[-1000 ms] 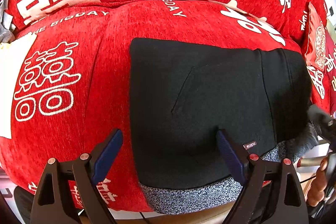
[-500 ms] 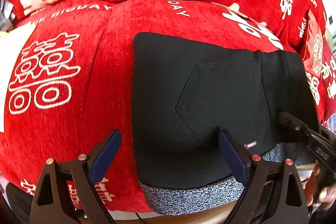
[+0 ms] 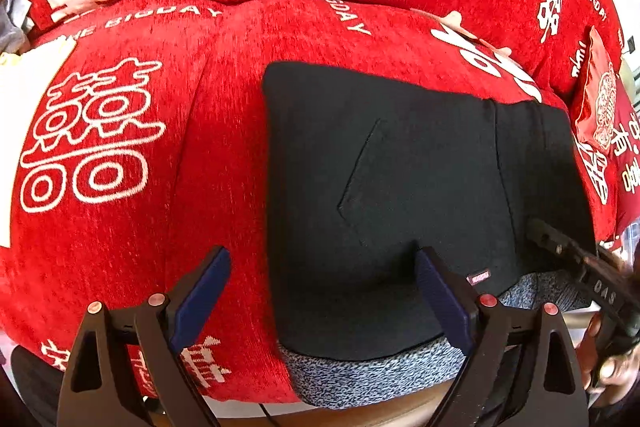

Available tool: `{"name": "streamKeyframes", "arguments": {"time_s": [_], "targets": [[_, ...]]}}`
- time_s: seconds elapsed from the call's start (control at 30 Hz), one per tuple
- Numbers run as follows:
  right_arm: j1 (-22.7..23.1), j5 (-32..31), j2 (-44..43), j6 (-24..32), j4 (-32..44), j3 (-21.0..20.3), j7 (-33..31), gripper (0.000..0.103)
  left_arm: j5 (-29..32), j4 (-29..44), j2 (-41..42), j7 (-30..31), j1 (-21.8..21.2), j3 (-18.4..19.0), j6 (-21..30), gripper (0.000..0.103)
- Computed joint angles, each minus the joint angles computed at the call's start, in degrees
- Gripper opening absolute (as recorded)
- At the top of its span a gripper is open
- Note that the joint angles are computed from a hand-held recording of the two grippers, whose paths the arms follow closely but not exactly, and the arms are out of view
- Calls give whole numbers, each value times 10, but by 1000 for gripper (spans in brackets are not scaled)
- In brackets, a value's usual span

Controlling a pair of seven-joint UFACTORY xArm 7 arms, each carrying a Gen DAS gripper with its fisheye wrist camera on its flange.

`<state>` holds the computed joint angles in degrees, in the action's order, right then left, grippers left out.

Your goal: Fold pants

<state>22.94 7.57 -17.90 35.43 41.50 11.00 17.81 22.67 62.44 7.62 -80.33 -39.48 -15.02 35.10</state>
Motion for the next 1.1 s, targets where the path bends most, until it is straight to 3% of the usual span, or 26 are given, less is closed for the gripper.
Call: {"name": "streamKeyframes", "arguments": {"time_s": [0.1, 0.2, 0.3, 0.4, 0.53, 0.6, 0.77, 0.87, 0.97, 1.1], "targets": [[-11, -3, -22, 0, -6, 1, 29, 46, 24, -2, -17, -34, 3, 8, 6, 94], [-53, -81, -43, 1, 2, 32, 111, 52, 47, 9, -24, -76, 11, 10, 50, 94], [-52, -124, -40, -16, 24, 42, 117, 59, 61, 31, -15, -95, 20, 10, 90, 94], [-29, -141, 5, -29, 65, 47, 82, 64, 59, 60, 7, -87, 24, 12, 121, 94], [-31, -237, 85, -23, 123, 69, 90, 64, 59, 114, 52, -41, 19, 22, 162, 94], [-21, -229, 125, -16, 151, 54, 90, 64, 48, 140, 78, -13, 19, 28, 173, 94], [-11, -170, 194, -13, 183, 13, 53, 64, 14, 168, 116, 21, 21, 47, 161, 94], [0, -205, 213, -20, 192, 6, 61, 64, 8, 187, 139, 22, 15, 59, 172, 103], [6, -227, 217, -35, 187, 0, 71, 65, -3, 161, 129, 25, 20, 63, 132, 103], [15, -247, 195, -10, 193, 2, 92, 66, 12, 116, 76, 4, 18, 64, 95, 103]]}}
